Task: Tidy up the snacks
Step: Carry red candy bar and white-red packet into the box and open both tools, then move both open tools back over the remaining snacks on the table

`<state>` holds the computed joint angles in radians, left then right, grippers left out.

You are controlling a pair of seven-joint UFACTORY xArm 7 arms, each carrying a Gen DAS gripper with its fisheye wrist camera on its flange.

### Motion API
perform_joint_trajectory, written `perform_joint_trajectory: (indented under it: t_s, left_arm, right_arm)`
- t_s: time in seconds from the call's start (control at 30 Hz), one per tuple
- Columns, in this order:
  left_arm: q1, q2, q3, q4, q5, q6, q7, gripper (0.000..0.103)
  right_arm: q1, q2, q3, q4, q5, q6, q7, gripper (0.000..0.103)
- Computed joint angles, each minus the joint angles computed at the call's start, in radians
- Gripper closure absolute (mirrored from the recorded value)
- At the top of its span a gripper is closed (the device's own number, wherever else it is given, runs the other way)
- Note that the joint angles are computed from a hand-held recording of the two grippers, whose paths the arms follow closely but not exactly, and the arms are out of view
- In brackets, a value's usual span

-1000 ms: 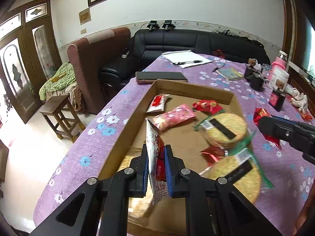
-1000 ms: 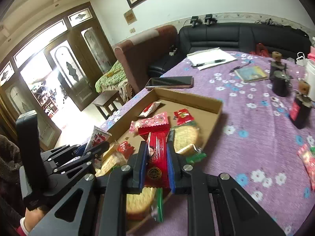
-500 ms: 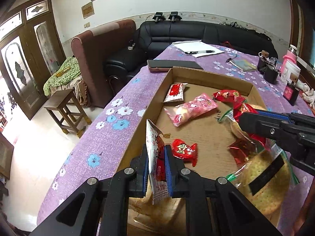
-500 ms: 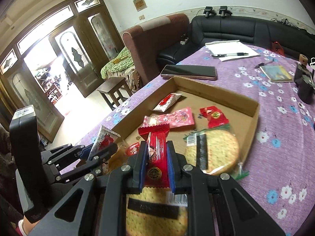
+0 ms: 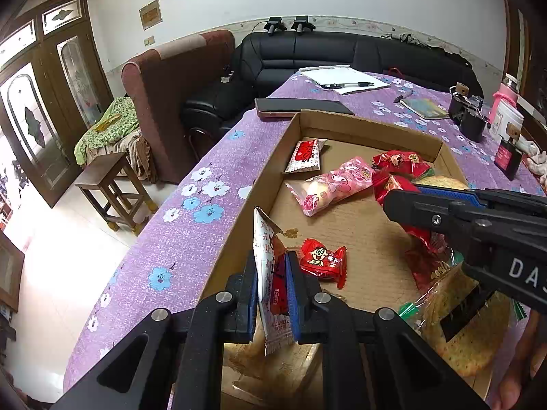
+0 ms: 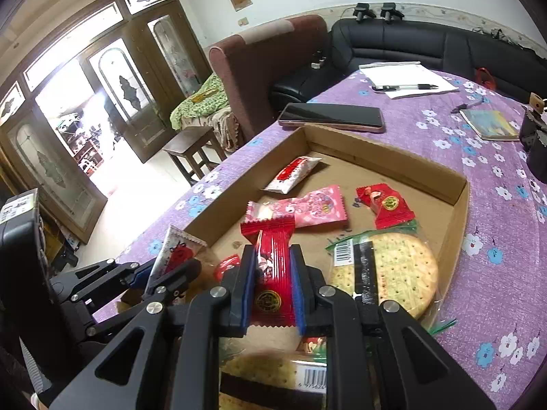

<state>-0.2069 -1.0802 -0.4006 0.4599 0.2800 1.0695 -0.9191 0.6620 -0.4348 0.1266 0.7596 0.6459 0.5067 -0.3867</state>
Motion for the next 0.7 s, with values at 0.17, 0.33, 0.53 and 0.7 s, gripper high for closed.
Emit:
perform_joint_trajectory:
  t_s: [0.17,0.33,0.53,0.7]
  left_arm:
    - [0.002,-0.008,0.015,-0.001,-0.01,-0.004,-0.009,0.078]
    - [0.017,-0.017,-0.007,0.009,0.001,-0.001,-0.031,0.037]
    - [0.014,0.001,-0.031,0.036,0.012,0.004,-0.038,0.027]
    - [0.013,0.011,-0.053,0.067,0.022,0.023,-0.048,0.022]
  right_arm:
    - [0.003,-0.039,-0.014,-0.024,0.025,-0.024,0.001,0.05]
    - [-0.006,-0.102,-0.038,-0.049,0.015,-0.019,0.006,0.05]
    - [-0.018,-0.172,-0.076,-0.085,0.006,-0.001,0.015,0.05]
    - [-0.045,-0.27,-0.104,-0.143,-0.025,0.015,0.025,0.05]
